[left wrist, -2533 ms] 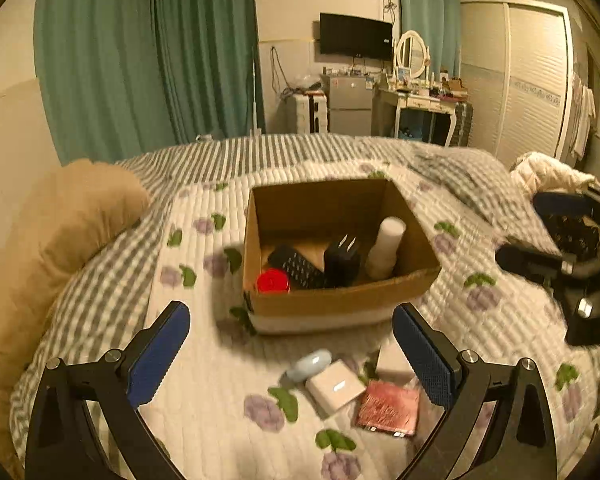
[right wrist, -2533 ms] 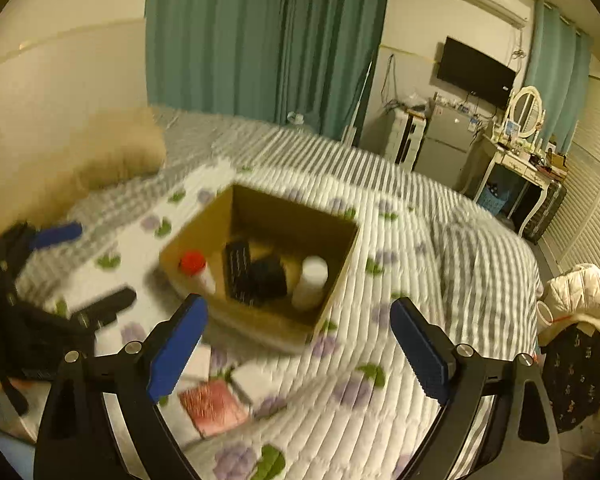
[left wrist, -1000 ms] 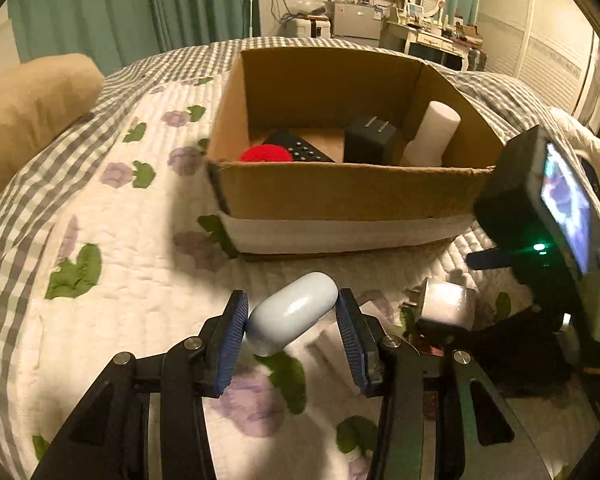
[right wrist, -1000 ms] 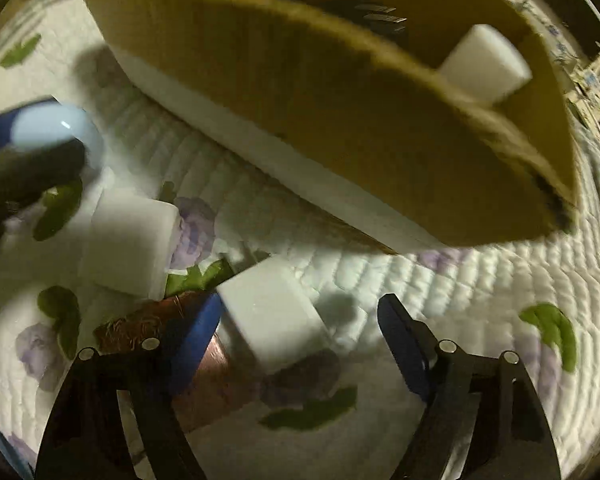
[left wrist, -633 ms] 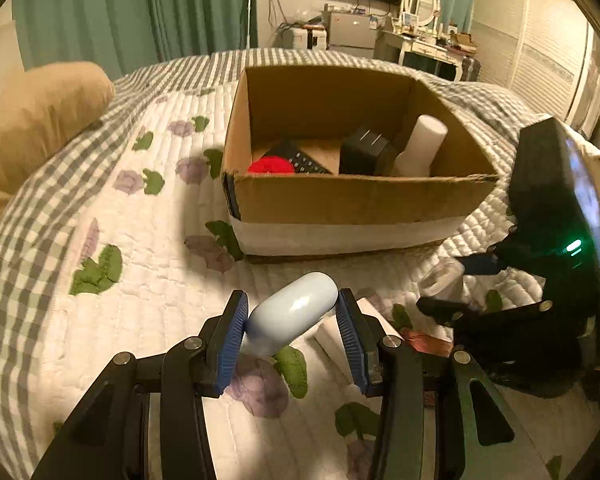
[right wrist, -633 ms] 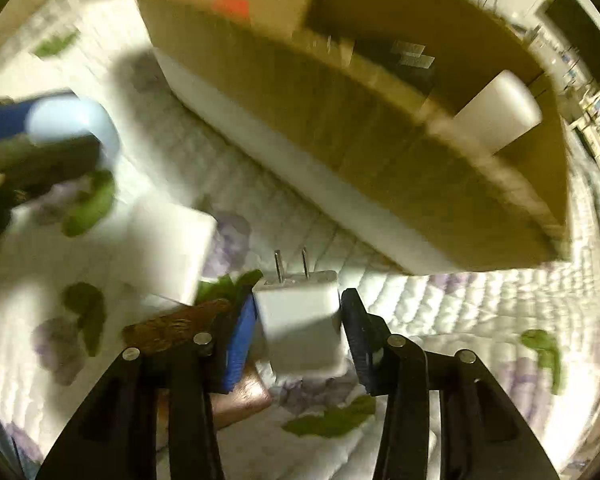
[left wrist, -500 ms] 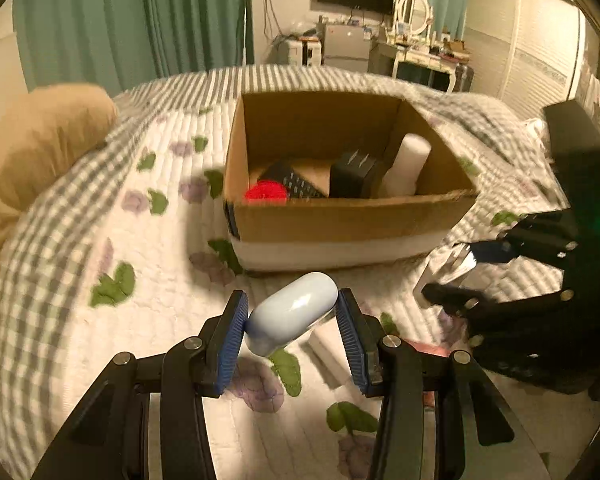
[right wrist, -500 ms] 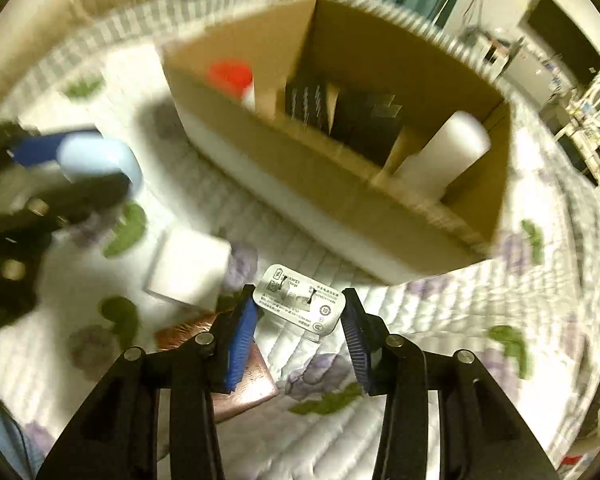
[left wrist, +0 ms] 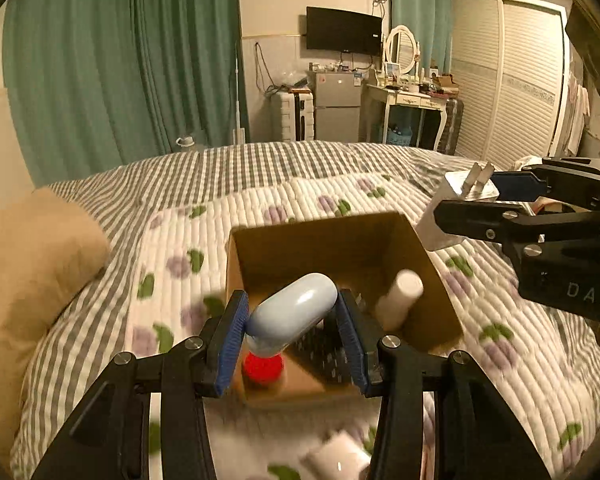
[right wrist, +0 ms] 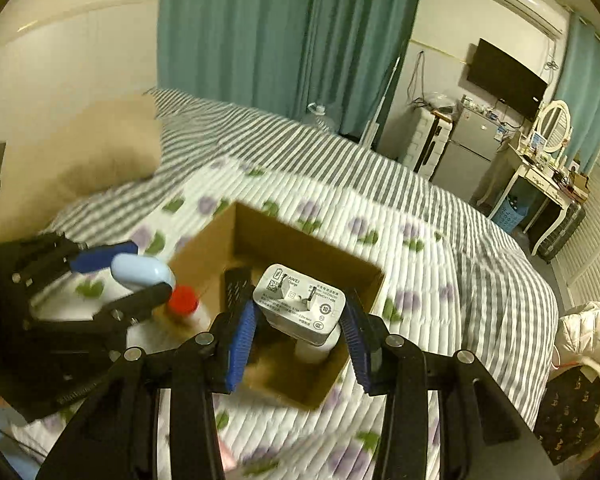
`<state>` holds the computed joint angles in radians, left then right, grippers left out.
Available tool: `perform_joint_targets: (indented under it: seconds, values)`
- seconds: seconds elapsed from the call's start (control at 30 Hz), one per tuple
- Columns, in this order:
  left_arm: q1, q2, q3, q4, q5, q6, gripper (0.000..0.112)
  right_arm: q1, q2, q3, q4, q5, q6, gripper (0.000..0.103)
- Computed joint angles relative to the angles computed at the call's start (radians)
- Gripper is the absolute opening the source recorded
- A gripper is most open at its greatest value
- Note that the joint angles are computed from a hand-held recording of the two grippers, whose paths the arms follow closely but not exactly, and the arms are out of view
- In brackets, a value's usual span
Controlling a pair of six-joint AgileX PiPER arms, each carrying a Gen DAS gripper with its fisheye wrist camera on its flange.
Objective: Organize rigid objects
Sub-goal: 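Drop the blue case into the box with the left tool while the right tool drops the charger in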
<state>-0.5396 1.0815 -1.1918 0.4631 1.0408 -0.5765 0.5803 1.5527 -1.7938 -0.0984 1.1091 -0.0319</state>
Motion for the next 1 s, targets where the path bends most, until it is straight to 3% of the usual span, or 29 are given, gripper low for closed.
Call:
perform_joint_targets:
  seconds: [0.17,0.5,0.73,0.9,0.93,1.0]
  values:
    - [0.126,0.125,-0.039,-0.084,-0.101,0.107,0.045,-0.054,0.141,-0.117,0.051,0.004,-0.031,0.041]
    - [0.210,0.303,-0.002,-0.150,-0.247,0.175,0.045,-0.141,0.303,-0.094,0.159,-0.063,-0.111,0.041]
    - [0.216,0.349,-0.003,-0.150,-0.251,0.174,0.045,-0.162,0.351,-0.091,0.201,-0.089,-0.144,0.041]
    - [0.202,0.330,-0.008,-0.118,-0.231,0.141,0.049,-0.139,0.295,-0.017,0.151,-0.191,-0.139,0.042]
    - [0.201,0.316,-0.013,-0.126,-0.215,0.143,0.049,-0.143,0.293,-0.030,0.164,-0.174,-0.143,0.047]
    - [0.198,0.287,-0.019,-0.133,-0.191,0.145,0.067,-0.146,0.258,-0.035,0.161,-0.169,-0.127,0.062]
